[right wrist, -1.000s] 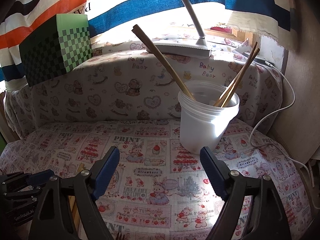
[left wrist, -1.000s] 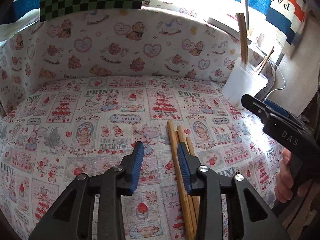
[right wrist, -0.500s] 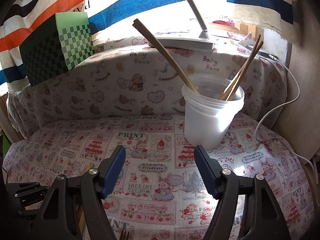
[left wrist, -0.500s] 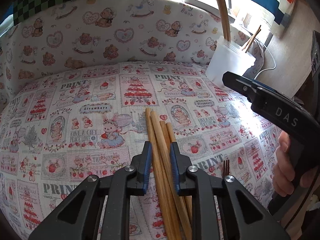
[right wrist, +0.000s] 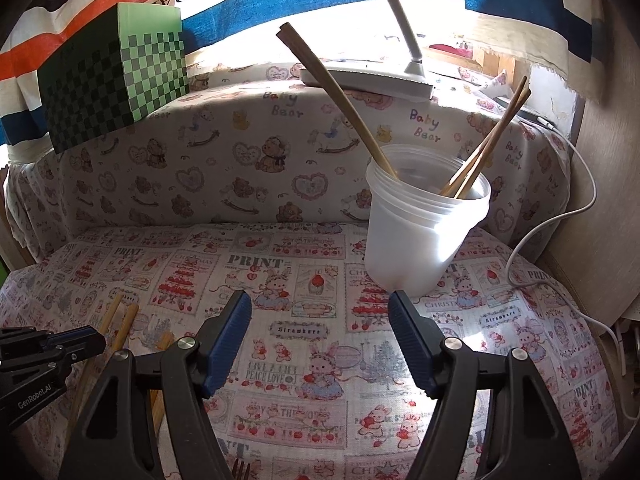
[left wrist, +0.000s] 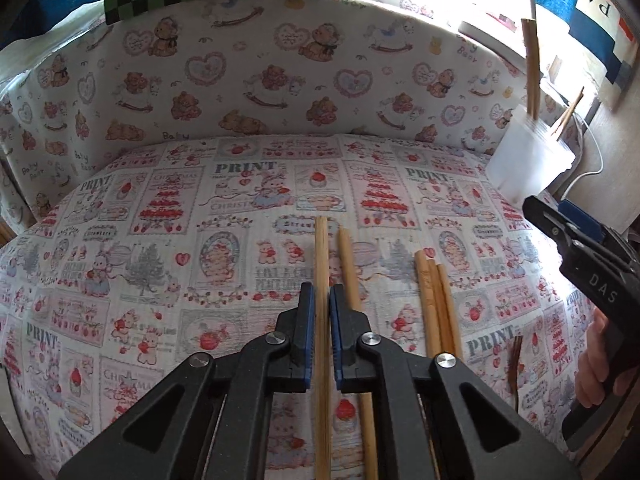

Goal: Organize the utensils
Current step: 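Close the left tool on a bamboo chopstick from the pile, then close the right tool on a chopstick while the left tool lifts its chopstick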

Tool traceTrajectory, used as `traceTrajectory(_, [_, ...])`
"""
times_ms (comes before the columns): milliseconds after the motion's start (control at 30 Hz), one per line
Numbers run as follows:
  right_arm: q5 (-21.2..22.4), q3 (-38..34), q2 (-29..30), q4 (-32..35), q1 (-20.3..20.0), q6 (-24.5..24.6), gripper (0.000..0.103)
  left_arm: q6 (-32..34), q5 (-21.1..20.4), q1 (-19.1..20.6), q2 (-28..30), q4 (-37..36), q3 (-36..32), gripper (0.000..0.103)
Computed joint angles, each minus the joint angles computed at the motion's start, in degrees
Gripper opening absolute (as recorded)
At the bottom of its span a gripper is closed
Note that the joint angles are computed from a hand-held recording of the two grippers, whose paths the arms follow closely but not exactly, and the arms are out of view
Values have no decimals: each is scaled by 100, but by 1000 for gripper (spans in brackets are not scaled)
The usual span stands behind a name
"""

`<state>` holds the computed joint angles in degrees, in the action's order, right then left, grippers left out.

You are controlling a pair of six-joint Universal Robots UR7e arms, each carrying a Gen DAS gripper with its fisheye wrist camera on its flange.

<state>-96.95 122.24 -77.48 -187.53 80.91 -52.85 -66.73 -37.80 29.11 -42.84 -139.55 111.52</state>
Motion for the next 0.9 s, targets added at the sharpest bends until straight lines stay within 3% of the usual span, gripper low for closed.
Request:
traceTrajectory(100, [-43,59,46,-186,31,-164,73,-378,185,4,-115,534,20,7])
traceTrajectory(200, [-34,100,48,-223,48,-236,73,-451,294,36,-181,543,96,7])
traceTrajectory(300, [-12,117,18,-144,47,-242,73,-417,424,132,-212,503,134,22])
traceTrajectory(367, [-7,88,-6,5,39,-181,73,-359,423,267,-195,465,80,24])
traceTrajectory(500, [99,-105,-152,946,-22,192,73,-113,516,412,-152,74,97,23])
traceTrajectory(533, [155,-170,-198,1278,-48,324,73,-159,535,417,-156,165,80,8])
traceTrajectory(633, [432,-381,-331,2326,-150,675,68,-124,541,398,-184,159,126,6])
traceTrajectory(700, [565,-501,-378,2958,-195,836,61,-266,705,247,-255,225,196,6])
traceTrajectory(800, [706,-589,-418,3596,-242,992,56,-49,969,-102,-433,-646,550,6])
traceTrajectory(900, [694,-539,-426,3743,-212,954,51,-28,1718,-658,-551,-1248,892,6])
